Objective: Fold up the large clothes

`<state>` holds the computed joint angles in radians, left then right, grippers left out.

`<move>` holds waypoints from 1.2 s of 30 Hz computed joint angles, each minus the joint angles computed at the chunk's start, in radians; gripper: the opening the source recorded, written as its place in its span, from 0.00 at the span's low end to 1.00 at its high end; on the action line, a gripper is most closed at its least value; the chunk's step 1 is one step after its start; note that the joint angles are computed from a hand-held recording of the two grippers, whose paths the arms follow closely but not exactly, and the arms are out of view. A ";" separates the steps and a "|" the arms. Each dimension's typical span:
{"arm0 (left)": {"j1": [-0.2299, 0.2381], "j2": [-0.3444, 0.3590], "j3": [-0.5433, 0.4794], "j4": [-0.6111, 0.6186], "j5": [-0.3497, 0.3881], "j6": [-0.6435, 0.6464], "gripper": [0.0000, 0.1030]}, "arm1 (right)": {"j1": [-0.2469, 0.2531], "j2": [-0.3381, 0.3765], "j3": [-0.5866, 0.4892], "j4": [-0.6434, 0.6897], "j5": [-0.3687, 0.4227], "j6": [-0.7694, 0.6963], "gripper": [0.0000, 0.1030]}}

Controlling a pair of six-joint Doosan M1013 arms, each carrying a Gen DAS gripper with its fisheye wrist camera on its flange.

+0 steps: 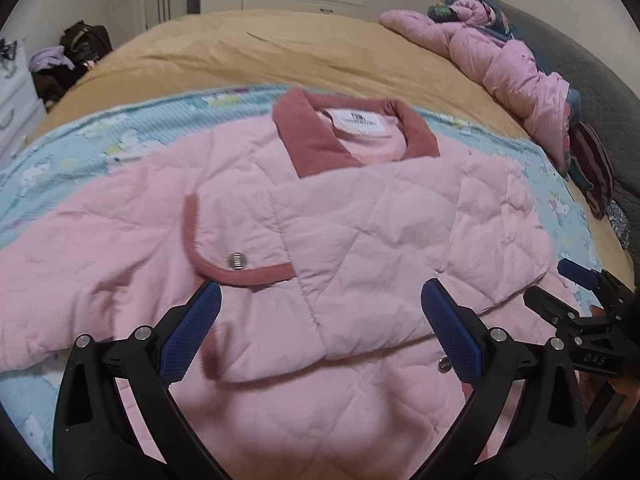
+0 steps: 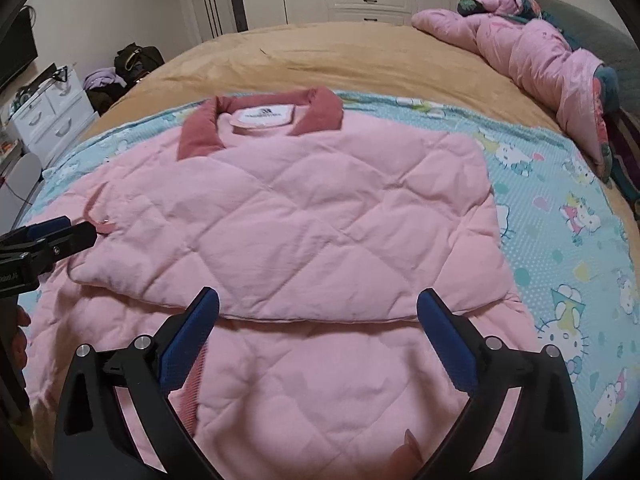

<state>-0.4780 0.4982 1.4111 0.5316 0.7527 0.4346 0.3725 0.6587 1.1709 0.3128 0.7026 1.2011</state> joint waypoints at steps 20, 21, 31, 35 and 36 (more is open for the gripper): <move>-0.036 -0.171 0.184 0.247 0.050 -0.354 0.91 | 0.052 -0.111 0.094 0.136 -0.064 -0.159 0.96; -0.038 -0.180 0.193 0.257 0.055 -0.370 0.91 | 0.055 -0.114 0.096 0.141 -0.066 -0.164 0.96; -0.042 -0.259 0.284 0.330 0.100 -0.495 0.91 | 0.097 -0.142 0.114 0.150 -0.105 -0.214 0.96; -0.044 -0.292 0.319 0.356 0.127 -0.547 0.91 | 0.117 -0.150 0.115 0.149 -0.115 -0.229 0.96; -0.044 -0.298 0.327 0.361 0.130 -0.556 0.91 | 0.121 -0.151 0.115 0.150 -0.116 -0.233 0.96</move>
<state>-0.5221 0.2001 1.7379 0.8922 0.8827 -0.1216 0.4935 0.5079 1.2861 0.4633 0.5863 0.9678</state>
